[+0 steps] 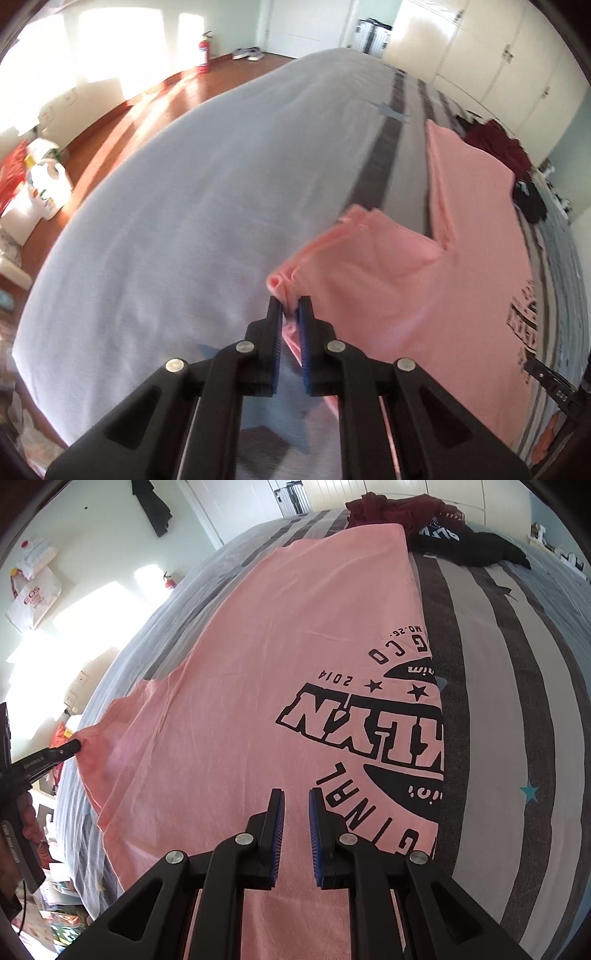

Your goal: Fold clothes

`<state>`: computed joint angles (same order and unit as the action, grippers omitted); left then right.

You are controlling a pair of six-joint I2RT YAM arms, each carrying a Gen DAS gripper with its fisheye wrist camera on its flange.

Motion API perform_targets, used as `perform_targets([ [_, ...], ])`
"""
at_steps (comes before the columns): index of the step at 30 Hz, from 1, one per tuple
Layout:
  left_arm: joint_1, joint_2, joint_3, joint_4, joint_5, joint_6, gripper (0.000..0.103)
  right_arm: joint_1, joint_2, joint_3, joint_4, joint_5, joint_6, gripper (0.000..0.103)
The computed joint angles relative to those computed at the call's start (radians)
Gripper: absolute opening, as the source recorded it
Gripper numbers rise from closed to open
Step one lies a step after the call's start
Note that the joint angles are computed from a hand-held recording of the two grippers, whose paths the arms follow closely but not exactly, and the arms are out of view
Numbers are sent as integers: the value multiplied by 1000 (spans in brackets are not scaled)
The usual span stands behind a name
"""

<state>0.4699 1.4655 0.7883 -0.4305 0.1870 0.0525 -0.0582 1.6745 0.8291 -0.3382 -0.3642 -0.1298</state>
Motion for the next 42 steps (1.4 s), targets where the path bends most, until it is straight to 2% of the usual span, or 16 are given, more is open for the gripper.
perform_targets([
  [3,101,70,-4,21,-28,66,7,9,12,13,6,12,27,12],
  [6,148,101,-1,-3,37,108,8,20,18,19,10,20,38,12],
  [8,151,87,-14,-4,83,118,13,30,23,19,13,24,44,12],
  [10,147,81,-20,0,115,100,33,35,28,21,9,26,45,12],
  [12,144,86,-16,10,139,68,49,42,29,19,8,30,49,12],
  [13,140,92,-12,15,142,58,52,44,27,16,7,32,52,12],
  [20,108,189,18,30,132,54,52,57,22,3,3,46,65,12],
  [24,95,209,-14,82,107,54,52,57,17,-3,7,49,74,12],
  [26,81,195,-34,102,85,60,50,57,16,-5,9,49,79,12],
  [27,84,192,-34,95,97,69,37,59,16,-7,12,50,83,12],
  [28,91,194,-25,78,122,80,13,62,17,-8,15,51,87,12],
  [29,90,189,-22,67,132,89,5,58,15,-9,14,49,85,12],
  [33,41,101,-43,49,98,105,5,37,4,-7,4,36,72,12],
  [37,-33,-91,-64,-39,112,80,5,0,-23,-8,-16,25,43,12],
  [40,-135,-202,-37,-124,124,30,5,-45,-43,0,-47,15,5,12],
  [42,-293,-262,-29,-149,86,-76,5,-85,-54,9,-72,3,-26,12],
])
